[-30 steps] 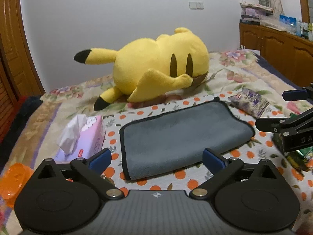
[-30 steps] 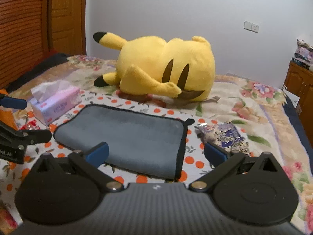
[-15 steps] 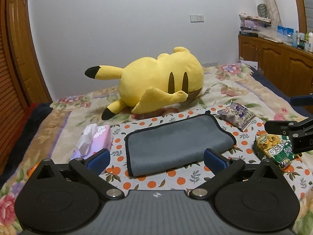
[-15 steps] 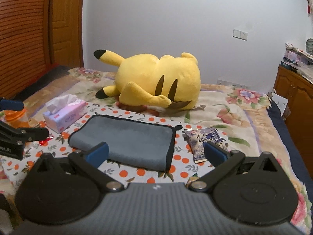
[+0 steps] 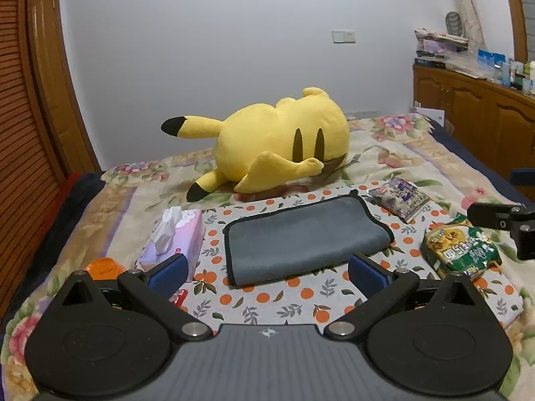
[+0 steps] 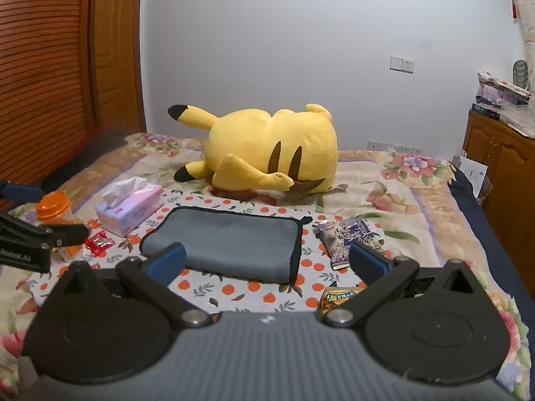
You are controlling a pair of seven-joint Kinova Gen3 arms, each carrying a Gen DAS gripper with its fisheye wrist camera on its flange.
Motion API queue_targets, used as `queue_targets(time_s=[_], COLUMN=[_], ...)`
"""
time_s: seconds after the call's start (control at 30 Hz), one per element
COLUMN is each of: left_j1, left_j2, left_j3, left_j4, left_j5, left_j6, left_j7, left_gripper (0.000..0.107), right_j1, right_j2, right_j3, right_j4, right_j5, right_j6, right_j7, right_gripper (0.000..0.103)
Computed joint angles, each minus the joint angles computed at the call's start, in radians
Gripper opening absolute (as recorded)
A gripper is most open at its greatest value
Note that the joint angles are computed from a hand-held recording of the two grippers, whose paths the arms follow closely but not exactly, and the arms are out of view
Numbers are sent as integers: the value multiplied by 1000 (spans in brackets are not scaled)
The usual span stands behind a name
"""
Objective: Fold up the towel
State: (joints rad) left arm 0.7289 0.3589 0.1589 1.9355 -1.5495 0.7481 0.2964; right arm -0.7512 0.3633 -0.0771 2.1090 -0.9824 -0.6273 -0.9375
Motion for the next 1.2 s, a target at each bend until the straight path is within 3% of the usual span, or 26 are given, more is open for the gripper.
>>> queue_targets(time_s=[0.6,1.2], left_j1=[50,74], left_j2=[-42,-17], left_j3=[61,95], left_j4=[98,196], left_j5=[-18,-66], left_j6=[71,105], left_j7=[107,284], left_gripper=[103,103], right_j1=[-20,-81], right_j2=[-62,-21], right_j3=[-57,-86], right_j4=[123,186], right_j5=[-21,-25], right_j6=[-104,-174], right_j7=[-54,-159], right_gripper=[103,103])
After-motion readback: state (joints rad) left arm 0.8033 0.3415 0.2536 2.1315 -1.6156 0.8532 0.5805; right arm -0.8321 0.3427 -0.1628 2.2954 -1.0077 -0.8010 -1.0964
